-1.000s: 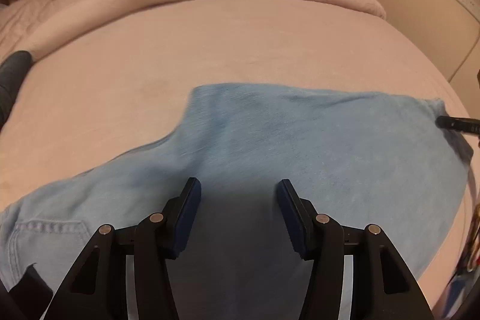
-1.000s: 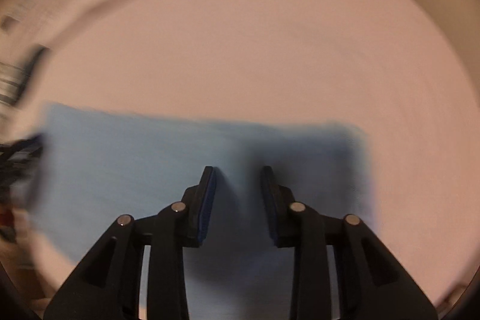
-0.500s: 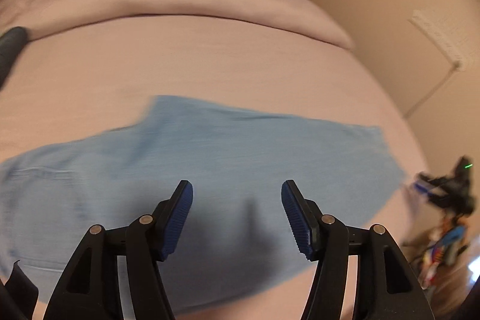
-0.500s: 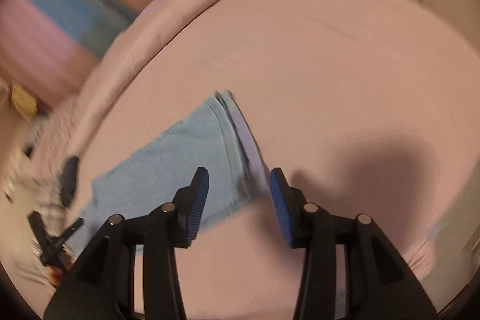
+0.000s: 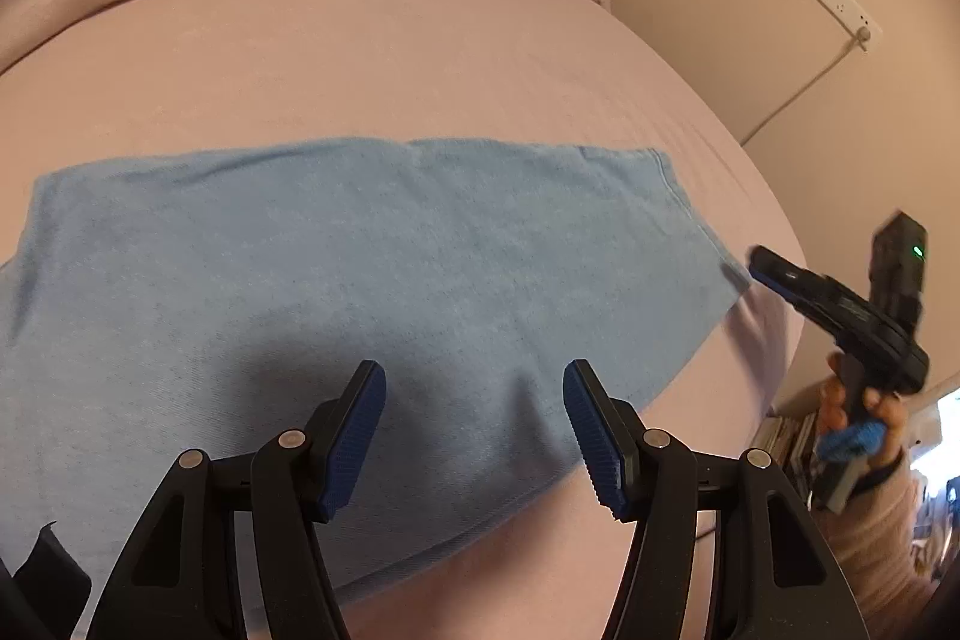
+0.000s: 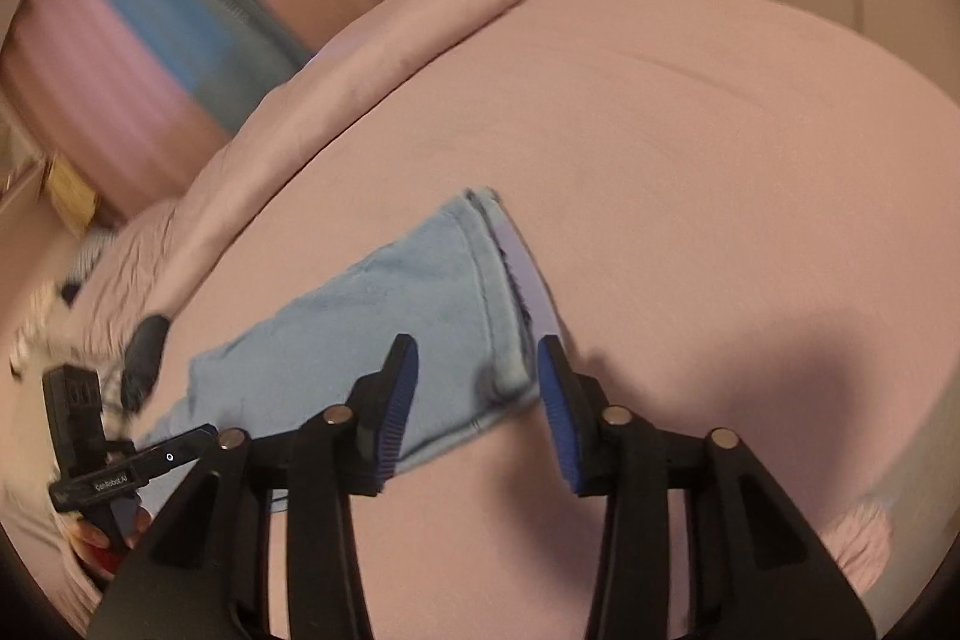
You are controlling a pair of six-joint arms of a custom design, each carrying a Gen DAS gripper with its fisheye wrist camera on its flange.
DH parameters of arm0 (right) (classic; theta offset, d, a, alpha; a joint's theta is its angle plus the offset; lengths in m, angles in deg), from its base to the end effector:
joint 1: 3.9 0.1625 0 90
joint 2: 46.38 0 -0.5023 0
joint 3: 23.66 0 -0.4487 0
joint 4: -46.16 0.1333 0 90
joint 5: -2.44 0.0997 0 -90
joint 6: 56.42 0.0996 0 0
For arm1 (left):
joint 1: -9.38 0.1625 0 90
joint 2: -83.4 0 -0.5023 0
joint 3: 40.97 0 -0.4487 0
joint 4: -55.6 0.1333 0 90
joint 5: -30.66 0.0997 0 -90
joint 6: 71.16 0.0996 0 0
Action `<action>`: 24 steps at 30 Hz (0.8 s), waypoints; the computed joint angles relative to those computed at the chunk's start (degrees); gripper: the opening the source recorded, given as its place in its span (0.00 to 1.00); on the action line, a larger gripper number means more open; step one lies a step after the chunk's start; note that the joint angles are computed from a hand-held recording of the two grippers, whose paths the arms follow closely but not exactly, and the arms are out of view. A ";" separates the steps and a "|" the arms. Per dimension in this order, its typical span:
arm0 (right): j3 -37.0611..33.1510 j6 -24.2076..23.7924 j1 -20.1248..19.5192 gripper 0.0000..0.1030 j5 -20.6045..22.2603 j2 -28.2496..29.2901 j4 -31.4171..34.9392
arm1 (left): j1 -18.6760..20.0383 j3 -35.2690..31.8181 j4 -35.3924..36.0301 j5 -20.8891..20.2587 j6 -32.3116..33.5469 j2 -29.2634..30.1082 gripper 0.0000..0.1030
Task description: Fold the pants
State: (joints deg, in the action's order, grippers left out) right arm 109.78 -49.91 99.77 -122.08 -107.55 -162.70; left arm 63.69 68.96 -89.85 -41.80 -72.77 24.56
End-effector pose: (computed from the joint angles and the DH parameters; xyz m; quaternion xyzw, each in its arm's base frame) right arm 0.1945 -0.4745 0.1912 -0.0623 -0.8827 0.4196 0.2021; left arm -0.2456 -0.6219 0.1561 0.2839 0.9459 -0.0843 0.1323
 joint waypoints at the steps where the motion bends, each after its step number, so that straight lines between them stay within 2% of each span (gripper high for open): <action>1: -0.08 -0.97 -0.33 0.35 -1.46 -0.39 1.51 | -0.03 -0.03 0.14 0.08 0.06 0.10 0.59; 5: -1.34 -2.22 -2.80 0.33 -0.77 -0.94 8.18 | -0.21 -0.14 0.77 0.83 -0.02 0.03 0.59; 6: -1.63 -2.84 -2.73 0.26 -0.96 -0.88 8.59 | -0.23 -0.30 0.58 0.95 -0.04 0.36 0.59; 7: -1.35 -4.13 -2.36 0.15 -0.76 -1.20 8.86 | -0.31 -0.48 0.08 1.04 -0.15 1.09 0.59; 10: -0.87 -5.43 -1.20 0.06 -2.67 -2.49 10.39 | -0.26 -1.19 0.75 1.14 0.15 1.59 0.59; 14: -1.19 -4.97 -0.83 0.02 -4.89 -3.82 10.29 | -0.41 -1.78 0.92 1.33 1.53 2.52 0.59; 16: -2.01 -4.42 -0.89 0.00 -9.63 -2.70 10.27 | -0.17 -2.15 1.77 0.85 1.56 2.88 0.59; 17: -1.90 -3.57 -1.42 0.00 -9.64 -3.09 10.92 | -0.06 -2.24 2.12 0.65 1.58 3.08 0.59; 18: -1.37 -2.20 -2.32 0.00 -7.25 -4.25 12.15 | -0.09 -2.18 2.23 0.98 1.72 3.21 0.59; 20: -0.42 -2.07 -2.79 0.01 -6.13 -5.05 11.46 | -0.11 -1.84 1.70 0.94 2.48 3.17 0.59; 21: 0.82 -2.00 -3.04 0.05 -3.10 -6.09 8.44 | -0.09 -1.83 1.71 0.86 2.53 3.19 0.59; 23: 1.73 -0.43 -3.99 0.08 1.59 -7.88 8.38 | -0.13 -1.98 2.04 0.78 2.43 3.12 0.59; 24: 2.00 -0.36 -4.50 0.18 3.89 -8.60 8.88 | -0.11 -1.96 1.98 0.70 2.47 3.05 0.59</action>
